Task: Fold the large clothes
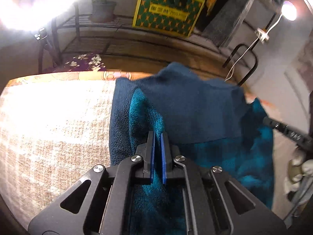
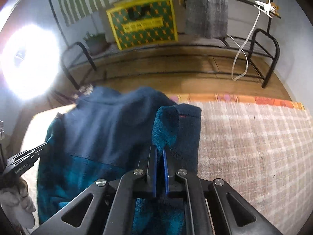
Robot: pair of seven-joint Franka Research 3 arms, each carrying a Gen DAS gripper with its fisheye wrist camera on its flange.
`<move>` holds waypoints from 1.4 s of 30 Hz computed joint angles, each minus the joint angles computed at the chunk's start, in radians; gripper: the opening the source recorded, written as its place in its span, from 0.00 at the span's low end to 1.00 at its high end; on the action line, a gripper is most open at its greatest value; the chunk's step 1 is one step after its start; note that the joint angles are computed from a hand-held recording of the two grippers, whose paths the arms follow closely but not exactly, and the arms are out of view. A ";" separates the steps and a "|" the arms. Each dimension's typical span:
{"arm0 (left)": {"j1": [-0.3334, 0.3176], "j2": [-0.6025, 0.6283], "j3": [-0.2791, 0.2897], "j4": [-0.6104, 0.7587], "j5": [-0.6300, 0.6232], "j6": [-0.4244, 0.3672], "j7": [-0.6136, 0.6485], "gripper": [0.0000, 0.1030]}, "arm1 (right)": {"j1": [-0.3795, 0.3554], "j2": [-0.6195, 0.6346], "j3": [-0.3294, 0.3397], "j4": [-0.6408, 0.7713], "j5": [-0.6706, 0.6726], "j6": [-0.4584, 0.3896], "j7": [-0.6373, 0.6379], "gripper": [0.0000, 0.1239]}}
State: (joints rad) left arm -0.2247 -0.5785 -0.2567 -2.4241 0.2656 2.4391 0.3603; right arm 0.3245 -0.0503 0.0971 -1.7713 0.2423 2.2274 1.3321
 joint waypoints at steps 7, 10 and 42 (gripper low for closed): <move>0.005 0.019 0.018 0.001 -0.018 0.079 0.014 0.03 | 0.000 0.004 -0.010 -0.002 0.146 -0.005 -0.095 0.02; 0.008 0.073 0.013 0.017 -0.015 0.085 0.025 0.03 | 0.015 0.013 0.007 -0.007 0.141 0.015 -0.130 0.02; -0.262 -0.516 -0.276 0.179 -0.159 -0.592 -0.122 0.13 | -0.112 -0.788 -0.250 -0.240 0.412 -0.532 -0.234 0.30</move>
